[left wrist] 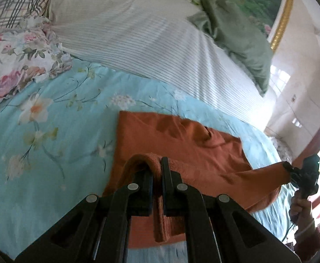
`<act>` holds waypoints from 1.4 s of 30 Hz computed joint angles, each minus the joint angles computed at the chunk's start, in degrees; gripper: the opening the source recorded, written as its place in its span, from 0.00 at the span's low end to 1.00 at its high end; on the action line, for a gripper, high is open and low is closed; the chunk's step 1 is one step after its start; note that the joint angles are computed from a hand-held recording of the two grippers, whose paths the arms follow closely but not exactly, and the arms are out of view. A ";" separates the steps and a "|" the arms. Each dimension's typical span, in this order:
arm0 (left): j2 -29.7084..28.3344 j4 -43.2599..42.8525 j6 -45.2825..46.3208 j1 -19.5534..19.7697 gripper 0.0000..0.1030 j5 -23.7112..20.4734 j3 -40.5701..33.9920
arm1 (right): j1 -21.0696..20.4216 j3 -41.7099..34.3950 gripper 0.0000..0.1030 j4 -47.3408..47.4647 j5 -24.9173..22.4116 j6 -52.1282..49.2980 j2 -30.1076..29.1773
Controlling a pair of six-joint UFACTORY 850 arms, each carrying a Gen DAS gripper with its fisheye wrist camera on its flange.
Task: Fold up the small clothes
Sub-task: 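Lift the hem with both grippers and fold it toward the collar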
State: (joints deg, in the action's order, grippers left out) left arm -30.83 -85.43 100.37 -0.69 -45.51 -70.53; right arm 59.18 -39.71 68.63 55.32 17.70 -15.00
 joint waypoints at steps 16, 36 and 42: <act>-15.57 8.63 -16.98 -7.67 0.04 13.25 -19.43 | -11.96 -2.49 0.09 -0.53 -13.43 -1.56 -5.00; -11.13 10.94 -10.89 -9.31 0.21 13.92 -10.38 | -3.32 -8.93 0.28 18.16 -6.12 -14.74 -6.64; -7.44 16.33 -7.31 -12.33 0.21 9.69 -3.82 | -7.86 -18.73 0.28 3.87 -25.66 -24.73 -13.81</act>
